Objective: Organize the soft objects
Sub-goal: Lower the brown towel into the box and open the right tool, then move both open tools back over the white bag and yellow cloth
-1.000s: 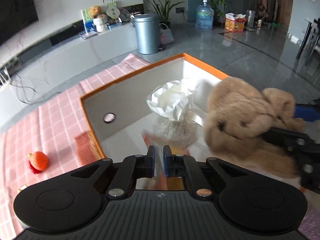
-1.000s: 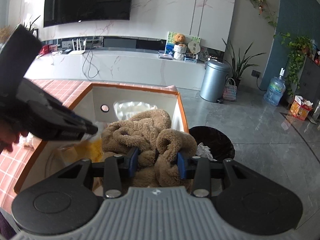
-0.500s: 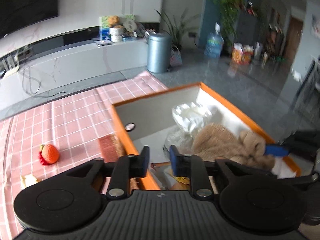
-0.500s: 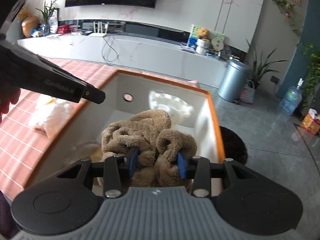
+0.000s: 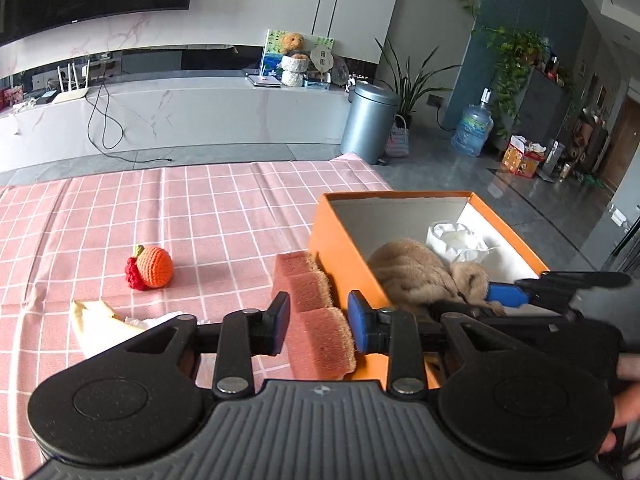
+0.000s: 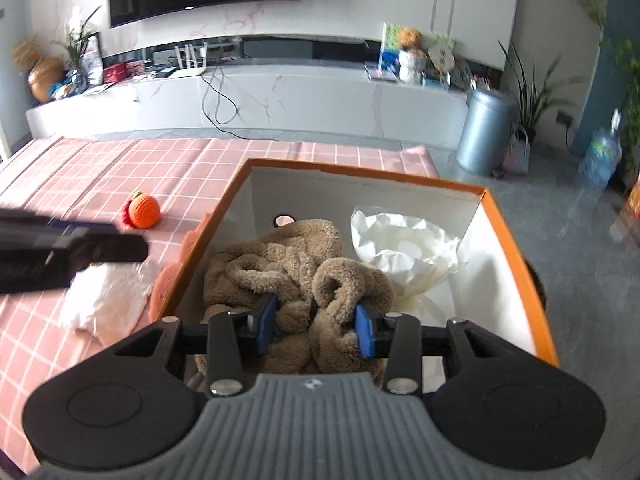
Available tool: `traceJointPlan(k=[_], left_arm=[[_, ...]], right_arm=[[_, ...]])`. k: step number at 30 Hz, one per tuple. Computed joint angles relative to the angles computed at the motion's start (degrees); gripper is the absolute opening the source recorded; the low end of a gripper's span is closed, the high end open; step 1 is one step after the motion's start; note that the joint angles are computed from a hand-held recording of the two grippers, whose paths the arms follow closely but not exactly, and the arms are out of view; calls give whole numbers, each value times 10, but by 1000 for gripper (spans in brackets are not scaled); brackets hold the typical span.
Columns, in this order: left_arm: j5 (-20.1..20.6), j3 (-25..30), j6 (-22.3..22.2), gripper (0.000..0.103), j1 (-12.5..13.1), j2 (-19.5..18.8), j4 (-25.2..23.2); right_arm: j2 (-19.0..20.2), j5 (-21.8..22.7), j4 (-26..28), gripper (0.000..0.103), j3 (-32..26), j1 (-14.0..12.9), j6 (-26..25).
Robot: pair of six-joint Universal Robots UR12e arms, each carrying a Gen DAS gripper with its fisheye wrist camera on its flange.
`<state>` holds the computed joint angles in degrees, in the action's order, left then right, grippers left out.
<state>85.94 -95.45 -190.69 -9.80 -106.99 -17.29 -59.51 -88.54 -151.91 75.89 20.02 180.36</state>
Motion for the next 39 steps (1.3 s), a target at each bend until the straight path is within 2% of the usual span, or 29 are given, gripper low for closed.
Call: traceJointPlan(k=[8,12,19,22,29,33,39], left_arm=[[-9,-5,-11,40,10,-4,-9],[-21,-6,-15,40,12,-7,-11],[-29,-20,-20,42,16,4,-6],[-28,-32,-28,48,19,14,7],[-30,-55,-40,50,25,36,33],[-20,-68,-39,52,23,47,56],[-14,-92,-46,54,22,64,87]], right_arm=[[27,5,68,43,-49,0,28],[38,-1,128,46,-74,2,17],[37,-24,125,54,-71,7,7],[32,-40,112,60,-64,11,-1],[11,-78,53,65,-37,22,-26],[-6,-110,-13,67,-10,30,-37],[-35,-107,-145,68,45,44,-28]])
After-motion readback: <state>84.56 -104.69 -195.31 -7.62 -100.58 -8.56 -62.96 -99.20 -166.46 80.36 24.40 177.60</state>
